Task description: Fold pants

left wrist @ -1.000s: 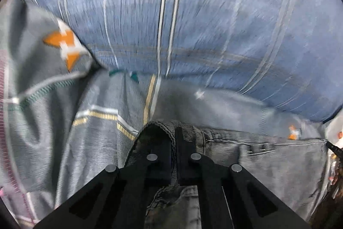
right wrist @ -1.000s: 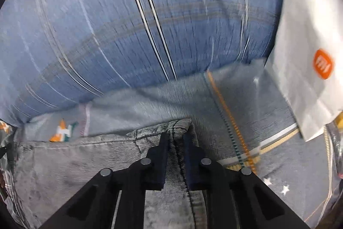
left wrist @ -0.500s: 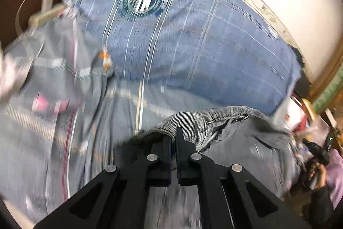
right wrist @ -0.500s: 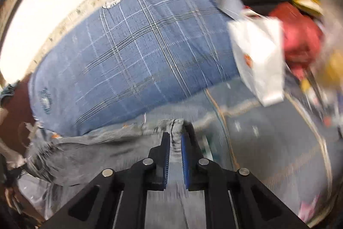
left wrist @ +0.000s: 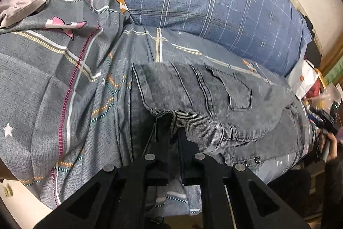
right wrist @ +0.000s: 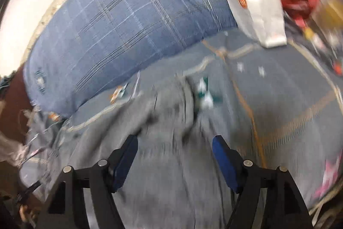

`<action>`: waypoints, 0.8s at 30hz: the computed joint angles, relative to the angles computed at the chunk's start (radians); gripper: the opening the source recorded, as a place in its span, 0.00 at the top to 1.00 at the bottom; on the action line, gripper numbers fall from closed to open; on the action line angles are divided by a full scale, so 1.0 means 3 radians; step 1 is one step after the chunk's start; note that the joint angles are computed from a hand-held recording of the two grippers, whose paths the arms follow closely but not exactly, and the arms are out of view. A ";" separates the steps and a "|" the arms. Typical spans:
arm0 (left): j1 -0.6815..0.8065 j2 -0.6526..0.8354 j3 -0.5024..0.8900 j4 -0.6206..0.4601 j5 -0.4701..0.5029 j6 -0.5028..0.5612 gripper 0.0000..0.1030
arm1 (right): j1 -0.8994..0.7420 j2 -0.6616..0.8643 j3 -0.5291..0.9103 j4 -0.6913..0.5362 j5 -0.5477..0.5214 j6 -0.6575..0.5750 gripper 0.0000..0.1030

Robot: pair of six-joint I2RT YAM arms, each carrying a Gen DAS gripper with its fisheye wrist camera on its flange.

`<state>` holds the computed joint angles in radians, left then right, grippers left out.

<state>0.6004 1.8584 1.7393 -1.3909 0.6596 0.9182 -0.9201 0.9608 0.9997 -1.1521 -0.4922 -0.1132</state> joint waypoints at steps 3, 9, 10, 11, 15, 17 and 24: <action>0.0032 0.0006 0.0036 0.0025 -0.0005 -0.0051 0.92 | 0.0493 0.0647 0.0144 0.0525 0.0369 0.0515 0.27; 0.0013 0.0179 0.0247 0.0095 -0.0056 -0.0258 0.92 | 0.0697 0.1305 0.0280 0.0561 0.0396 0.0528 0.85; 0.0003 0.0204 0.0293 0.0088 -0.0055 -0.0286 0.92 | 0.0701 0.1227 0.0271 0.0569 0.0409 0.0538 0.85; -0.0008 0.0230 0.0343 0.0067 -0.0051 -0.0296 0.92 | 0.0695 0.1175 0.0287 0.0520 0.0391 0.0499 0.87; -0.0032 0.0285 0.0479 -0.0015 0.0003 -0.0316 0.92 | 0.0664 0.0917 0.0546 0.0143 0.0313 0.0374 0.87; -0.0037 0.0289 0.0501 -0.0050 -0.0008 -0.0369 0.92 | 0.0585 0.0798 0.0677 -0.0030 0.0248 0.0311 0.87; 0.0028 -0.0005 0.0078 -0.0045 -0.0043 -0.0055 0.92 | 0.0119 0.0449 0.1117 -0.0958 -0.0060 -0.0227 0.88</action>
<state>0.6087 1.8570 1.7628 -1.4045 0.6468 0.9016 -0.8842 1.0955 1.3347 -1.4395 -0.5101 -0.1811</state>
